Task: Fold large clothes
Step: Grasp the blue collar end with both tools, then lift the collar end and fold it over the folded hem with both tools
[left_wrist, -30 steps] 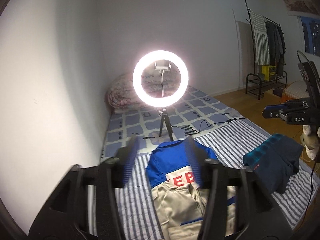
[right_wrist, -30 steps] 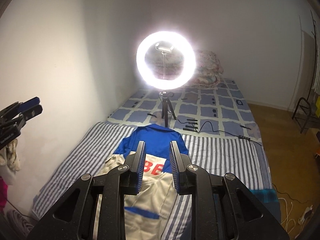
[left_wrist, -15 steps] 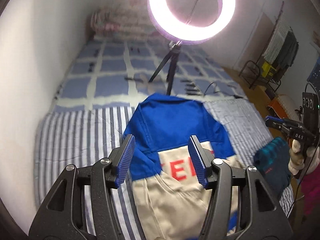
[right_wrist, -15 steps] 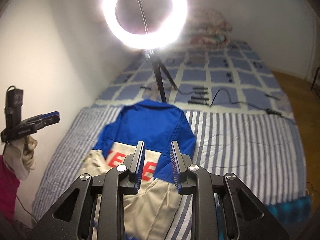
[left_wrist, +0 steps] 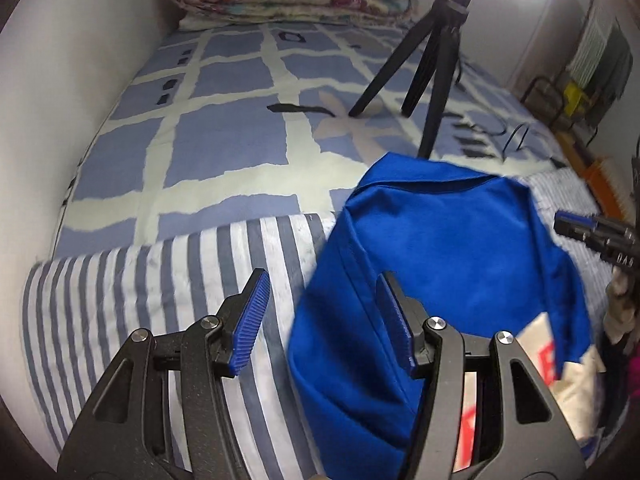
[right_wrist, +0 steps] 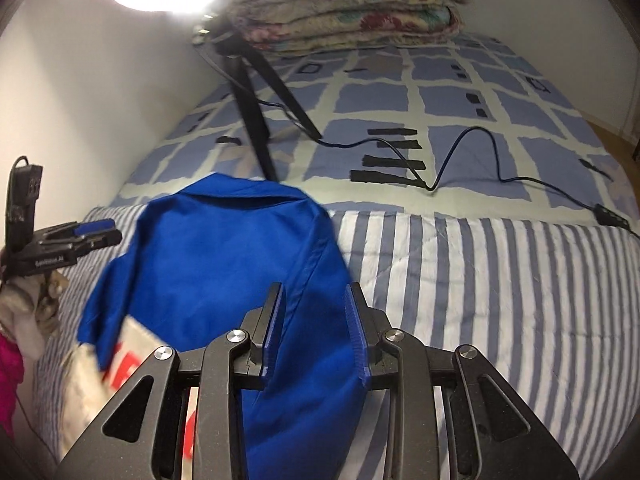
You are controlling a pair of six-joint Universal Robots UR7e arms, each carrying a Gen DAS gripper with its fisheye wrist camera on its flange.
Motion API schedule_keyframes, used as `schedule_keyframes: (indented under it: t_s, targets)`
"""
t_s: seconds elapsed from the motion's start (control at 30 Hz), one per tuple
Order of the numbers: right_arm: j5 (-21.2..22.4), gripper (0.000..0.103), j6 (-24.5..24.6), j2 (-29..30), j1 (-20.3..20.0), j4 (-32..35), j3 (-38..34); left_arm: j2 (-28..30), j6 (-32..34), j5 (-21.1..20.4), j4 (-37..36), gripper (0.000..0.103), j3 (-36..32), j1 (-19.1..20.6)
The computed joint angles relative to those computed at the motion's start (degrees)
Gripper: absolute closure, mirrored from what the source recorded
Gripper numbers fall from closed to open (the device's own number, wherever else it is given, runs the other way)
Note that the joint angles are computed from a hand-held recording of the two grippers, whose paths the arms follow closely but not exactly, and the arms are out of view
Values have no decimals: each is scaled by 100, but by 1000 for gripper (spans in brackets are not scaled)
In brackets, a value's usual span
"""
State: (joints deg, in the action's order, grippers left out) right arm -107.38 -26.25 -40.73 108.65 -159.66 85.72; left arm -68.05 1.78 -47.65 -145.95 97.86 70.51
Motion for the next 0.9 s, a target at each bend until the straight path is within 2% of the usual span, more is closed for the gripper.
schedule_keyframes:
  t_s: [0.2,0.27,0.33,0.37,0.4,0.43,0.57,0.67,0.77,0.9]
  targets:
    - [-35,74,-129,388,-31,99,-376,366,140,-84,25,46,-316,200]
    - [-38,74,-218,437,-14,98,-383,428,259,-162,-132,55,-307,210]
    - [-105,74,-261,461,11,64,-360,483,312,-251,-70,79,-347,208]
    - [-124,76,-283,469,25,30,-342,516,372,-189,-85,82,-341,175]
    - [-119,86,-300,484,31,18,-343,536,475,-89,-162,90,-301,122]
    - [-115,92,-317,483,45,10,-328,546,549,-23,-205,95,-270,80]
    - [-110,103,-390,476,92,-155,-292,423,579,24,-536,98,-70,-29]
    - [48,103,-451,391,131,-317,-199,237,529,-65,-778,99,102,-127]
    - [194,103,-461,221,200,-438,-17,99,643,29,-921,100,283,-286]
    - [106,101,-475,106,261,-549,132,52,692,185,-906,100,371,-406]
